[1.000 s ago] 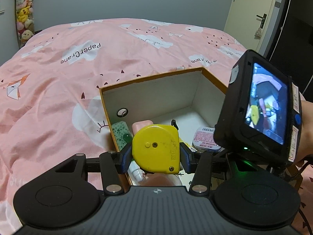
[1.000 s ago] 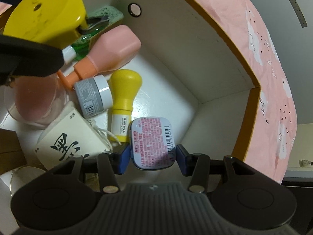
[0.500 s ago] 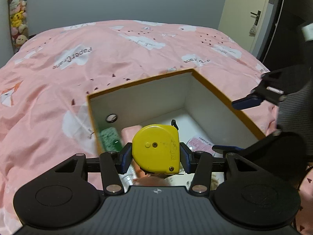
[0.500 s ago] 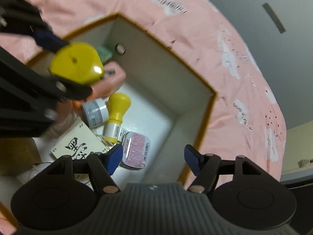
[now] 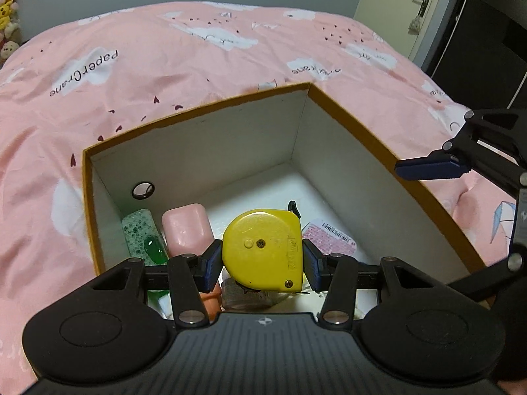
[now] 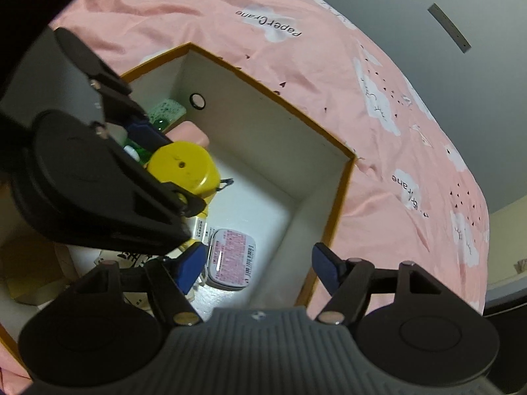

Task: Organize rigid objects
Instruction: 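Lower the mint tin into the box with the right gripper while the left gripper lowers the tape measure, then open the left gripper to release the tape measure and lift both grippers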

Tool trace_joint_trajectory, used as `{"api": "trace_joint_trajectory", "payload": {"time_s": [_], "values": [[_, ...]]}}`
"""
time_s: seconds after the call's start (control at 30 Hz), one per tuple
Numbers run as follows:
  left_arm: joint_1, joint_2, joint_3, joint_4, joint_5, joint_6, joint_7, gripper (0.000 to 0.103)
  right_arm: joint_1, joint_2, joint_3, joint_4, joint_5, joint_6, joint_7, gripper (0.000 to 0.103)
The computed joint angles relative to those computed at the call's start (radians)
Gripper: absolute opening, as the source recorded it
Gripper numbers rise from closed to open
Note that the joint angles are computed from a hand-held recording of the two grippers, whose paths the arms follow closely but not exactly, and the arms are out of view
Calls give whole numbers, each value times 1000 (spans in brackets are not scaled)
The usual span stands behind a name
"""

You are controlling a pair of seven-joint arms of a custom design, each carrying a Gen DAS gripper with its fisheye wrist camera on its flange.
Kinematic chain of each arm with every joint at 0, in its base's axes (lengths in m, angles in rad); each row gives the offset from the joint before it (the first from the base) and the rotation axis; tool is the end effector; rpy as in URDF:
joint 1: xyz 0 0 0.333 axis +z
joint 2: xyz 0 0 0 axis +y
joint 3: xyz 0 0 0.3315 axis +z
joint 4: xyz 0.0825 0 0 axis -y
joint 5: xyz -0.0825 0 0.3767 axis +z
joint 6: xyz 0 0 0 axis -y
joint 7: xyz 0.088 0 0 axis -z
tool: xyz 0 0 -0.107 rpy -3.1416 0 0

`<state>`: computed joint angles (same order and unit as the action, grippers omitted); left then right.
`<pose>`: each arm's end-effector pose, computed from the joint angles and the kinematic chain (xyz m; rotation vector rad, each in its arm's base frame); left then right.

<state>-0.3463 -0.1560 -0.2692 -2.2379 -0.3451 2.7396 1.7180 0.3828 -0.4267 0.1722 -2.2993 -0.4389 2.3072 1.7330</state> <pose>0.4399 -0.3026 0.5255 -1.4329 2.4183 -0.9554 0.3806 0.2381 0.5750 -2.5195 1.2951 -0.8543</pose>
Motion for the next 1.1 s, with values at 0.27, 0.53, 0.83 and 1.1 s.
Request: {"api": "trace_joint_trajectory", "payload": {"time_s": [0.27, 0.53, 0.83, 1.1], "values": [[26, 49, -27, 53, 184, -59, -98, 57, 3, 41, -8, 29, 15, -29, -27, 71], [23, 68, -29, 79, 319, -136, -157, 57, 7, 49, -18, 37, 49, -44, -59, 71], [22, 66, -32, 80, 402, -132, -220, 73, 10, 39, -15, 42, 62, -62, -66, 71], [30, -5, -30, 19, 387, -51, -243, 81, 14, 28, -23, 46, 99, -72, -74, 76]]}}
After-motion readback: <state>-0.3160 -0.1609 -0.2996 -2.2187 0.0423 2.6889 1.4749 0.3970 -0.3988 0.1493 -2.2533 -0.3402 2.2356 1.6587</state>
